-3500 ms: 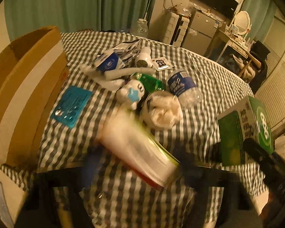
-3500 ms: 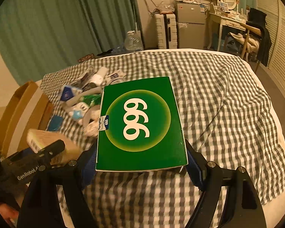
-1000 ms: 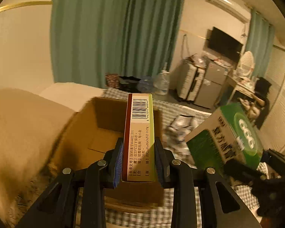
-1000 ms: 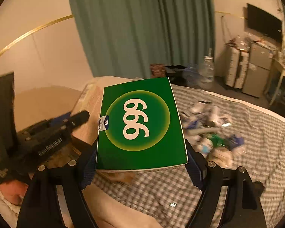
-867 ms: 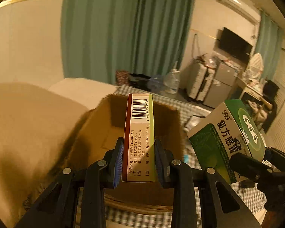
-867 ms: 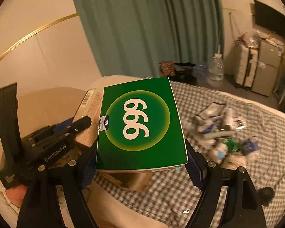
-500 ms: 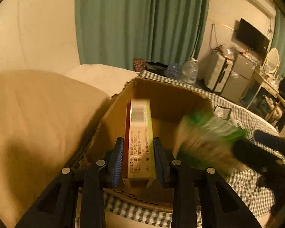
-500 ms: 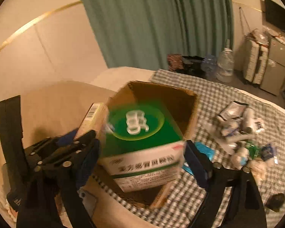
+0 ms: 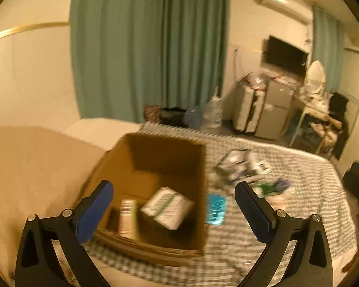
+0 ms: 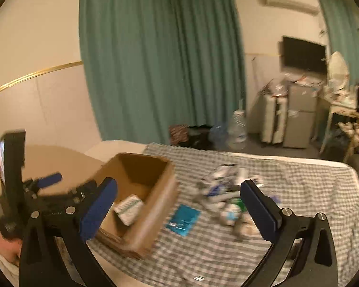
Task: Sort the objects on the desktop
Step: 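Carry both boxes to the cardboard box and open both grippers to drop them, then grasp the black sunglasses case with the right gripper while the left grasps the tape roll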
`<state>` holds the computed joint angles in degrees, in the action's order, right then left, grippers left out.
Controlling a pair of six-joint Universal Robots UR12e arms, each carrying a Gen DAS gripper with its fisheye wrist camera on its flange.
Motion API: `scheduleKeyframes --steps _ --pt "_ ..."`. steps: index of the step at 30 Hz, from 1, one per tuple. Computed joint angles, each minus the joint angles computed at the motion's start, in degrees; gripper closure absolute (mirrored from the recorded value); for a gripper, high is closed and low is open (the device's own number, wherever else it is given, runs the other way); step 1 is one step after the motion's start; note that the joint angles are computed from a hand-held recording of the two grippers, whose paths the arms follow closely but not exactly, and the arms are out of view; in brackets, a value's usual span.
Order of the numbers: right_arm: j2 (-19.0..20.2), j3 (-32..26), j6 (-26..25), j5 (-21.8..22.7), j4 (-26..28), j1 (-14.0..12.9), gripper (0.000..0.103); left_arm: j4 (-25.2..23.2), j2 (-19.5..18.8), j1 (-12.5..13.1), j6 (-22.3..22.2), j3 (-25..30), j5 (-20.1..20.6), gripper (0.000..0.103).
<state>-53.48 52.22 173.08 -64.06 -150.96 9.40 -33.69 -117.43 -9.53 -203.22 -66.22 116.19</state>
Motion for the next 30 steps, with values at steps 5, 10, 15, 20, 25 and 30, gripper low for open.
scheduleKeyframes --steps 5,10,15,20,25,30 --pt "-2.98 6.57 0.26 -2.73 -4.97 -2.26 0.001 4.56 -2.65 -2.57 1.29 2.46 -1.77 0.0" --pt "-4.28 10.99 3.36 -1.71 -5.32 -5.11 0.001 2.06 -4.81 -4.75 -0.6 4.35 -0.55 0.0" --pt "-3.47 11.3 8.29 -3.91 -2.54 -7.22 0.0 -0.34 -5.92 -5.28 -3.61 4.72 -3.29 0.0" --pt "-2.27 10.96 10.04 -7.24 -1.27 -8.26 0.0 -1.51 -7.66 -5.95 -2.46 5.3 -2.43 0.0" --pt "-0.21 8.73 10.85 -8.88 4.28 -8.64 0.0 -4.36 -10.12 -5.77 -2.59 7.63 -4.62 0.0" --pt "2.22 6.3 10.16 -10.24 7.68 -8.81 0.0 -6.69 -13.83 -5.78 -0.66 12.03 -7.94 0.0"
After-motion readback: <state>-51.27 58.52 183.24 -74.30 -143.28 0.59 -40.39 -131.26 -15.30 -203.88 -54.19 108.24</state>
